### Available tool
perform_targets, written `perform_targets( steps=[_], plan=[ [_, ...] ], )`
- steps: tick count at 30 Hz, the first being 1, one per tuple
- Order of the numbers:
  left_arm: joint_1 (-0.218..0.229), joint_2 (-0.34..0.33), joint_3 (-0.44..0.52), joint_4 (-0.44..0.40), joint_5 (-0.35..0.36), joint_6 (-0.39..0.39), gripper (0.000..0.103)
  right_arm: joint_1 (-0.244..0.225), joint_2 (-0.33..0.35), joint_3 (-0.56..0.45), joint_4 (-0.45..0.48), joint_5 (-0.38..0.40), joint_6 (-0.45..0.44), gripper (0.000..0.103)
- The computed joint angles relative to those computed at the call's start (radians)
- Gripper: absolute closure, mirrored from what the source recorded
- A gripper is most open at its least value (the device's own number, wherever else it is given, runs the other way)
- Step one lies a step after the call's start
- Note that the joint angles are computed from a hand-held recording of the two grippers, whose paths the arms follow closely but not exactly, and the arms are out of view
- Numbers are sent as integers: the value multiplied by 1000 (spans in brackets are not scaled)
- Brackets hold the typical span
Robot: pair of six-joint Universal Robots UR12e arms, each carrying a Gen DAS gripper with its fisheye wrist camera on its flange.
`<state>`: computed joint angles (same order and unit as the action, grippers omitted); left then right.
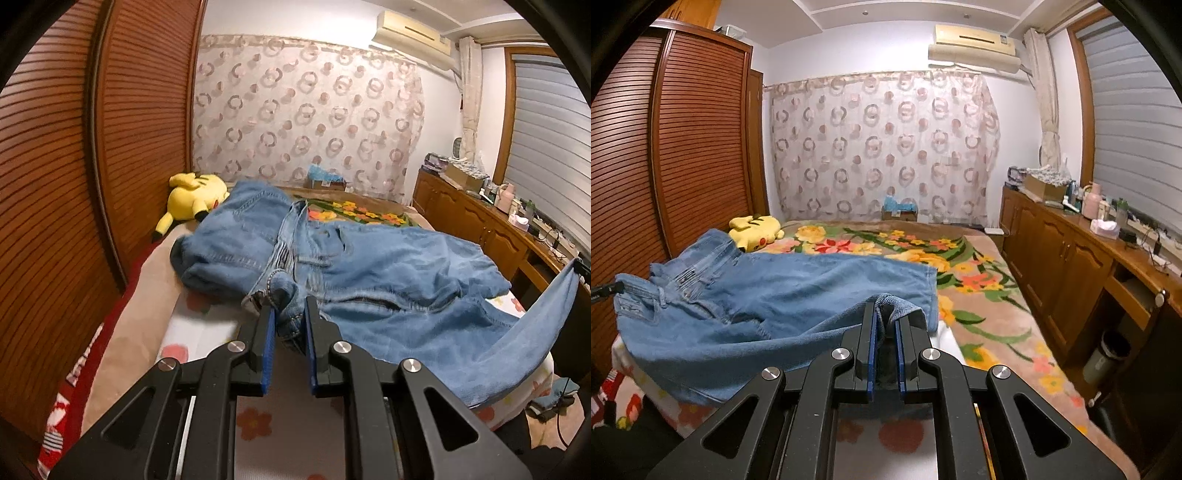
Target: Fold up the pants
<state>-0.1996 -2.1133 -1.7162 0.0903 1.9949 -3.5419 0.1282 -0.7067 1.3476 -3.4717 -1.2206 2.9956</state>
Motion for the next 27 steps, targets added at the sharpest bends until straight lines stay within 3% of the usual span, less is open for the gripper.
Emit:
perform_targets(
  steps=[18, 27],
  plan=[
    [17, -62, 127, -77, -37, 82, 88, 24, 34, -101, 158, -83, -69, 95],
    [34, -102, 218, -157, -55, 77, 88, 26, 49, -194, 264, -80, -41, 95]
  ],
)
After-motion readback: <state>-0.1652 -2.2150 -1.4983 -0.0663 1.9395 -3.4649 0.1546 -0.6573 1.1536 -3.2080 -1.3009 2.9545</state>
